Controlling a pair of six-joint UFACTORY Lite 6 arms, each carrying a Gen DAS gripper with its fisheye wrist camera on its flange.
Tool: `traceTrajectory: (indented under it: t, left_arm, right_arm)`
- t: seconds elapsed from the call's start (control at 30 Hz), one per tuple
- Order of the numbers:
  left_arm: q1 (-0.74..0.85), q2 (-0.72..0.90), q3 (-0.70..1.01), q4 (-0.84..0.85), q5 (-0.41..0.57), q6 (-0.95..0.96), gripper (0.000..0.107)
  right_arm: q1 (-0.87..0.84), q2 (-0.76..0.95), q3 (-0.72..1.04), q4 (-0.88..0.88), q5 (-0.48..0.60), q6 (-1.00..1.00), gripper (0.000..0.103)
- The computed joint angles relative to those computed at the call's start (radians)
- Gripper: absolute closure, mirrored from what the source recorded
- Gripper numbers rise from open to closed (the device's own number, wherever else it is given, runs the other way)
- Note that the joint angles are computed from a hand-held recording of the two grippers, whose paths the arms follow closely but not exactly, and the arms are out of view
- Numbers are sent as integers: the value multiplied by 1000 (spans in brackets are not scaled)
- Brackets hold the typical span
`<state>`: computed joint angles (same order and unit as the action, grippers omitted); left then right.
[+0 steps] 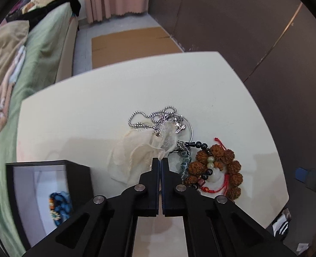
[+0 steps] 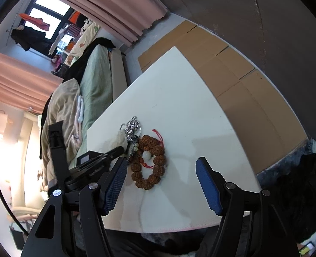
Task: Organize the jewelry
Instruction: 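Grasp the white cloth pouch with the left tool, then drop the pouch into the box with the left tool while the right tool grasps the brown bead bracelet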
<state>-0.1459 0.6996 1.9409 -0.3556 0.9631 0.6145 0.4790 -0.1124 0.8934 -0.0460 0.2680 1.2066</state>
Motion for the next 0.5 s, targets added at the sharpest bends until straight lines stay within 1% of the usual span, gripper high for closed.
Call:
traceTrajectory:
  t: [0.13,0.17,0.27,0.3,0.4,0.47,0.5]
  left_arm:
    - [57,-44,15,-57,50,48,107]
    - [71,-44,33,-69,69,53,107]
    - [107,-52,74,-95,115,72,107]
    - [109,-47,93,-98,125,70,107]
    - [146,-63,113,-131,161,98,107]
    - [178,-64,145,-154,199,111,107]
    - [190,-64,155,-162,213,113,107]
  right_arm:
    - [-2,125,72,117,-15,-128,36]
    - [3,163,102,115,-11,-135,38]
    - [15,258,188,66,35,-116,40]
    - [20,295,229,33,61,-104,41]
    - [34,383,332,-36,135,-75,42]
    - [35,438,392,-54,174,-72,43]
    - [33,461,417,-49,186,-84,45]
